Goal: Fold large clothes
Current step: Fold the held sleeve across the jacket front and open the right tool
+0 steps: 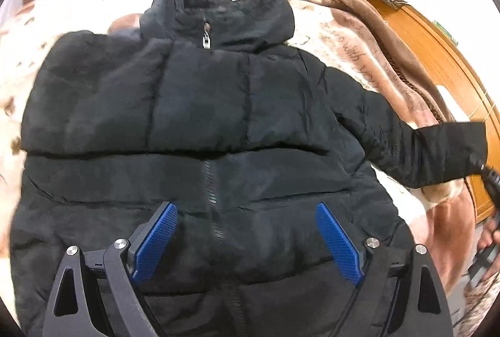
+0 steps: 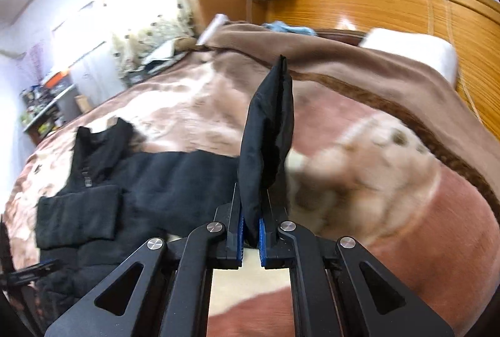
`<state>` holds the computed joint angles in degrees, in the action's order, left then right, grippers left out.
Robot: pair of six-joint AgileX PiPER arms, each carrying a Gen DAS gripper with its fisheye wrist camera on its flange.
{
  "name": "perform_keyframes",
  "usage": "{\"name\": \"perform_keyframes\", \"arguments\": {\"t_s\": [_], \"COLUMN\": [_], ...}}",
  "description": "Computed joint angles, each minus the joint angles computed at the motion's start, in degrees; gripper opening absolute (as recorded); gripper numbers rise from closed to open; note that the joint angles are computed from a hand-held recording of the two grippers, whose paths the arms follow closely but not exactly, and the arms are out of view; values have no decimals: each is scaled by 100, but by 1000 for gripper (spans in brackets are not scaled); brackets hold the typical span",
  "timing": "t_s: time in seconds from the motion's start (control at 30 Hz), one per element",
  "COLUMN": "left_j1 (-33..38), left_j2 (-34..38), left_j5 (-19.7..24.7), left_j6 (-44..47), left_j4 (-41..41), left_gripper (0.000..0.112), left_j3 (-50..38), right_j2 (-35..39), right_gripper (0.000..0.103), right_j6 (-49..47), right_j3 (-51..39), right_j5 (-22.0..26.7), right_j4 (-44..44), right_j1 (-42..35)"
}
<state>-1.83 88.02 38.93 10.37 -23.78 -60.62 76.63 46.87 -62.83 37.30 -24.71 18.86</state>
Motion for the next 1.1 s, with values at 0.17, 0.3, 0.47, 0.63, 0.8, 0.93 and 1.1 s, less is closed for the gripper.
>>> {"name": "perform_keyframes", "arguments": {"t_s": [0.17, 0.3, 0.47, 0.63, 0.8, 0.93, 1.1], "left_j1": [449, 812, 1201, 1529, 1776, 1680, 1582], "left_j2": [-68, -78, -52, -2, 219, 294, 431], "left_j5": [201, 330, 403, 428, 553, 459, 580], "left_j6": [379, 817, 1105, 1292, 1440, 1369, 1548], "left_j4": [-320, -643, -788, -876, -1096, -949, -1127], "left_gripper": [91, 91, 91, 91, 91, 91, 91], "left_j3": [17, 33, 42, 5, -131, -189, -296], "right_j2": [576, 1197, 1958, 2676, 3369, 3809, 4000], "right_gripper": [7, 7, 7, 7, 7, 7, 12], "right_j6": [277, 347, 134, -141, -574, -955, -948], "right_j3": [-685, -1228, -1854, -2485, -2988, -3182, -3176], "right_j5": [-22, -81, -202, -282, -223, -234, -207], "right_j4": [-143, -95, 261, 597, 1194, 1807, 1998], "right_j1": [756, 1252, 1656, 2034, 2181, 2174, 2169]}}
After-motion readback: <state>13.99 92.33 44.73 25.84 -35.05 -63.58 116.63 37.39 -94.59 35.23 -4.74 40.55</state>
